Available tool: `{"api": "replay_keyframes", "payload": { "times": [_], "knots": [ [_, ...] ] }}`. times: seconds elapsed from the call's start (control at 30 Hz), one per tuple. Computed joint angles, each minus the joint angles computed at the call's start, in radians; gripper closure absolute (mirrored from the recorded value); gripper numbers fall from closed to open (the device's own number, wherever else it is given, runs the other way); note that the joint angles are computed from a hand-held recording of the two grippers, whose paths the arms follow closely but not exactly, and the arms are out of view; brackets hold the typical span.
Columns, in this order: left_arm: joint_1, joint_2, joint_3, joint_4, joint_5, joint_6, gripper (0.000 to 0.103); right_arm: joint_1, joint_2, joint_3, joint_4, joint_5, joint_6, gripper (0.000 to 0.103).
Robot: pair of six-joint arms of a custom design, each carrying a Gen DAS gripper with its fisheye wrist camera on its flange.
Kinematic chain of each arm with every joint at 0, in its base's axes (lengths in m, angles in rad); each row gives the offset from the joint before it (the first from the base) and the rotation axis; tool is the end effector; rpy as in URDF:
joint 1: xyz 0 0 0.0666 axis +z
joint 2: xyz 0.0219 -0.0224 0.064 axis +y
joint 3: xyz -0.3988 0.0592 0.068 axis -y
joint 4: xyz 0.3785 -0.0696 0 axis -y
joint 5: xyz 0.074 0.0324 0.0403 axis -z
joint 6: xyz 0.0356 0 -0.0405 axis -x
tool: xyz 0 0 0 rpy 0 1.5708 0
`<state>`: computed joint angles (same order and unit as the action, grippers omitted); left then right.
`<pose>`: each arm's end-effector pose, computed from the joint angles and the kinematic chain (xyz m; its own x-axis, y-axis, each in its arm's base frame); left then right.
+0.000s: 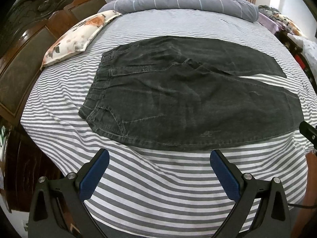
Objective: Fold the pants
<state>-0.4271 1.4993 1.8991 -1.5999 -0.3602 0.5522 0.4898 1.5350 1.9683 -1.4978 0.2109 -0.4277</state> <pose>0.4133 -0.1748 0.5805 -0.8646 -0.1458 -0.4807 -0.2139 0.9727 0.0897 0.4199 0.2150 0.5952 -0.8559 0.0033 -0.5172 -0.0170 0.9993 0.0346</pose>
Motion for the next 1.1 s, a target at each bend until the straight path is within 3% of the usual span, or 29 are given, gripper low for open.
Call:
{"api": "replay_keyframes", "payload": {
  "times": [0.97,1.1],
  "knots": [
    [0.002,0.005,0.014,0.004,-0.020,-0.011,0.004,0.000,-0.002,-0.006,0.007,0.011,0.001,0.007],
    [0.023,0.006,0.016,0.014,-0.007,-0.015,0.010,-0.009,-0.002,-0.015,0.027,-0.023,-0.002,0.007]
  ]
}}
